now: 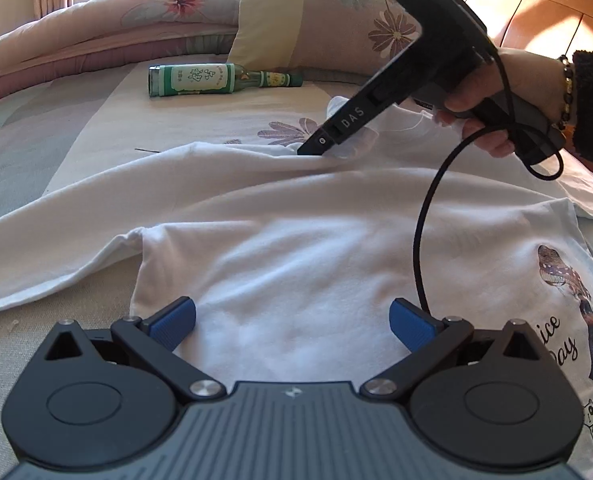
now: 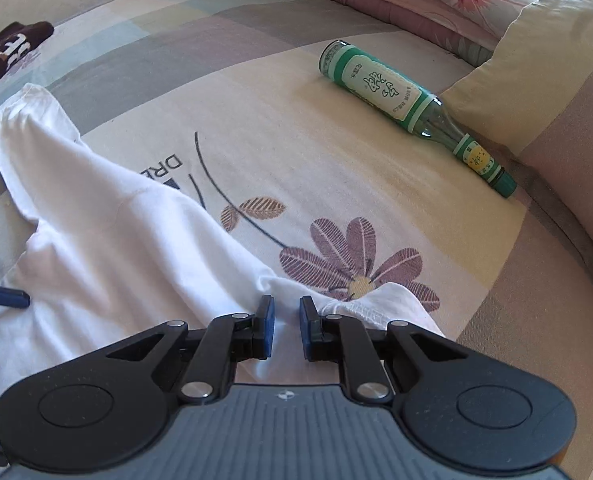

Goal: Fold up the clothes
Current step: 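Lift and pull the pinched shoulder outward with the right gripper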

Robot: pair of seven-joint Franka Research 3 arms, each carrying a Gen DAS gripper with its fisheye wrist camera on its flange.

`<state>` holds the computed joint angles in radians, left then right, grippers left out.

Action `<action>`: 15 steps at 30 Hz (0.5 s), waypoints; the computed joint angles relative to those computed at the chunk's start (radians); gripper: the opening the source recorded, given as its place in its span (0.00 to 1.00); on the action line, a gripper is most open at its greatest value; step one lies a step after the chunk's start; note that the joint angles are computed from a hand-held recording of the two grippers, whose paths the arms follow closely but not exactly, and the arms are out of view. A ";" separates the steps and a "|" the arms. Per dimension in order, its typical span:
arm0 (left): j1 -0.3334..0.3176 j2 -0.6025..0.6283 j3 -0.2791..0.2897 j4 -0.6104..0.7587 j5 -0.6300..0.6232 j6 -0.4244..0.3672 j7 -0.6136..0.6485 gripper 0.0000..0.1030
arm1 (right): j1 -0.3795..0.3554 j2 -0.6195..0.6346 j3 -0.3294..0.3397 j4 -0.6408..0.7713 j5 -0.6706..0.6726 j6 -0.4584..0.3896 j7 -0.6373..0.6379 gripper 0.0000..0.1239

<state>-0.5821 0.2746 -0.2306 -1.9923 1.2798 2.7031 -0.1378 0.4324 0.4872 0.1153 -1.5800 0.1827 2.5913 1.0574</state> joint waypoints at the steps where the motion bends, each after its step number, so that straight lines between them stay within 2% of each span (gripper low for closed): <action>1: -0.001 0.001 0.000 0.001 -0.001 -0.003 0.003 0.99 | -0.006 -0.024 0.010 -0.039 0.012 0.013 -0.016 0.14; 5: -0.002 0.003 0.000 0.002 -0.005 -0.008 0.011 0.99 | -0.005 -0.101 0.026 -0.169 0.032 0.066 -0.057 0.15; 8: -0.004 0.001 -0.001 0.000 -0.006 -0.012 0.015 0.99 | -0.006 -0.121 0.033 -0.175 0.036 0.065 -0.088 0.15; 11: -0.005 0.001 -0.002 -0.001 -0.006 -0.015 0.017 0.99 | -0.027 -0.108 0.058 -0.136 0.112 0.126 -0.122 0.16; 13: -0.004 0.001 -0.002 -0.001 -0.007 -0.014 0.020 0.99 | -0.002 -0.068 0.024 -0.068 0.099 0.141 -0.045 0.17; 15: -0.003 -0.001 -0.001 -0.002 -0.007 -0.011 0.020 0.99 | 0.057 0.006 -0.066 0.049 0.015 0.102 0.144 0.18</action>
